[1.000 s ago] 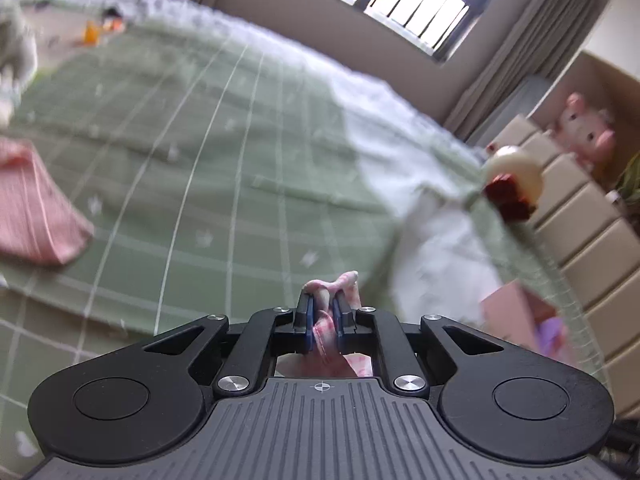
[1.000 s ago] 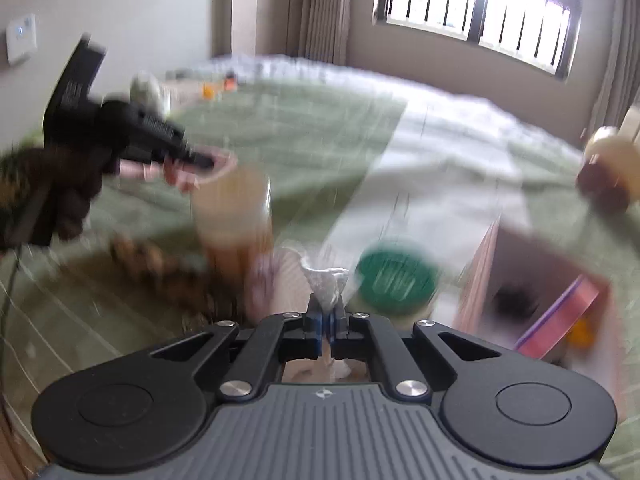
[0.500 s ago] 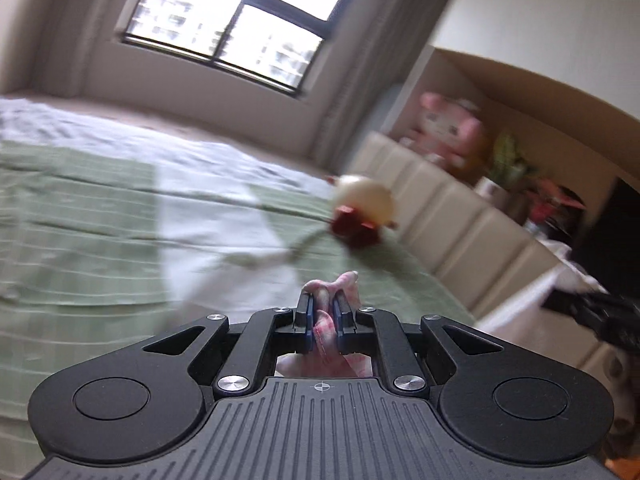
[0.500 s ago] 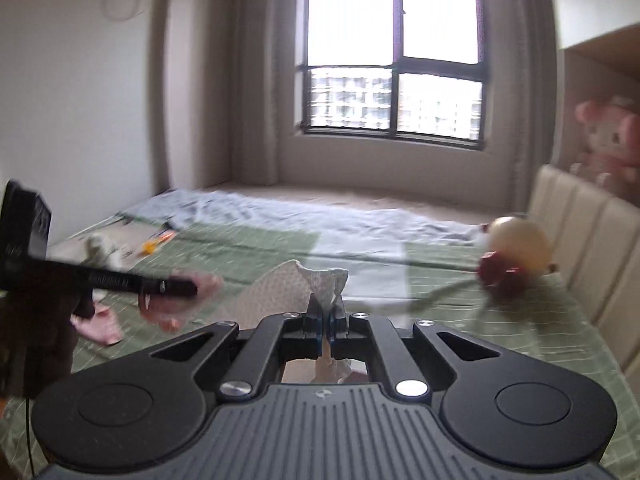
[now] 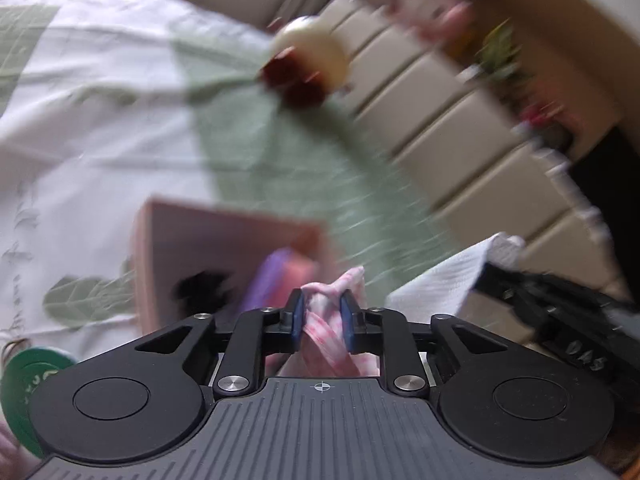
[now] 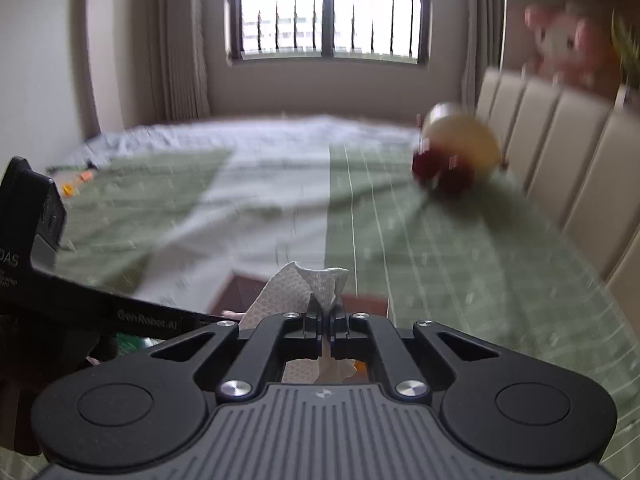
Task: Organize soft objects
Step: 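Drop the tissue into the pink box with the right tool while the left drops the cloth there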
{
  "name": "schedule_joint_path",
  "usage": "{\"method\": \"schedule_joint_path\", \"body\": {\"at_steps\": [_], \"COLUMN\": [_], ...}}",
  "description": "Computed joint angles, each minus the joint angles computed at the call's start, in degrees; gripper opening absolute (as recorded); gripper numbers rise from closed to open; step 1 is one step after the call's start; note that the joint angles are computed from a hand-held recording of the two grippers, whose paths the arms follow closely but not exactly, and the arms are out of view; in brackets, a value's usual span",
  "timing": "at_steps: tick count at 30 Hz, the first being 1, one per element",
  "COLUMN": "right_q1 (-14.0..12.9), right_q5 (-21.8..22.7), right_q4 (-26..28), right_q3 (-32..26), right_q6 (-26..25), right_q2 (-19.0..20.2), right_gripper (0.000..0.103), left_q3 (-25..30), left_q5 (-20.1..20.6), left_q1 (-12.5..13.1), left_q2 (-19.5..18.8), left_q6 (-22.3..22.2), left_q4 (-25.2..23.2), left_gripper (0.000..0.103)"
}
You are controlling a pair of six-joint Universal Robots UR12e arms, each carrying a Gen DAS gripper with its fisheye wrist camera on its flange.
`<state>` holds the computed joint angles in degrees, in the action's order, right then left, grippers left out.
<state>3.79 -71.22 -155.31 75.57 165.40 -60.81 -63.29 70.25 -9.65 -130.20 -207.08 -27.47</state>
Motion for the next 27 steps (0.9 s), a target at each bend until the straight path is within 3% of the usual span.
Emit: {"method": "schedule_joint_path", "body": {"at_steps": [2, 4, 6, 10, 12, 14, 15, 17, 18, 21, 24, 27], "right_q1": [0.4, 0.7, 0.9, 1.5, 1.9, 2.0, 1.9, 1.6, 1.3, 0.2, -1.0, -1.8], "right_q5": [-1.5, -1.8, -1.0, 1.7, 2.2, 2.0, 2.2, 1.6, 1.2, 1.2, 2.1, 3.8], "right_q4": [2.5, 4.9, 8.3, 19.3, 24.5, 24.4, 23.5, 17.8, 13.7, 1.9, -4.5, -8.3], "right_q3": [-1.9, -3.2, -4.2, -6.6, -8.1, -7.4, -6.5, -3.1, -1.1, 5.2, 9.1, 12.7], "right_q6": [0.8, 0.8, -0.5, -3.2, -3.1, -1.8, -1.6, -1.5, -1.3, -1.1, 0.2, 0.9], "right_q2": [2.3, 4.0, 5.0, 6.5, 7.3, 6.7, 6.1, 3.7, 2.5, -1.1, -3.8, -6.0], "right_gripper": [0.004, 0.004, 0.004, 0.004, 0.005, 0.017, 0.024, 0.065, 0.071, 0.076, 0.081, 0.081], "left_q3": [0.9, 0.2, -1.8, -5.6, -6.0, -4.5, -4.2, -5.3, -6.0, -8.7, -12.7, -19.2], "left_q5": [5.0, 4.3, 2.6, 4.7, 2.4, -3.3, -4.3, -0.6, 2.8, 7.9, 9.7, 14.0], "left_q1": [-0.6, -0.3, 0.5, 1.1, 1.6, 2.2, 2.2, 1.3, 0.6, -0.2, -0.2, -0.1], "left_q2": [-0.9, -1.0, -0.6, 0.8, 1.4, 1.0, 1.0, 1.7, 1.9, 3.0, 6.1, 10.5], "left_q6": [4.3, 5.4, 4.2, 2.8, 3.2, 4.9, 6.3, 9.1, 9.3, 7.4, 9.1, 11.7], "left_q4": [-3.6, -3.1, 1.0, 11.5, 10.5, 5.2, 3.8, 5.3, 8.6, 18.5, 21.3, 24.9], "left_gripper": [0.022, 0.022, 0.022, 0.022, 0.022, 0.022, 0.022, 0.022, 0.022, 0.022, 0.022, 0.022]}}
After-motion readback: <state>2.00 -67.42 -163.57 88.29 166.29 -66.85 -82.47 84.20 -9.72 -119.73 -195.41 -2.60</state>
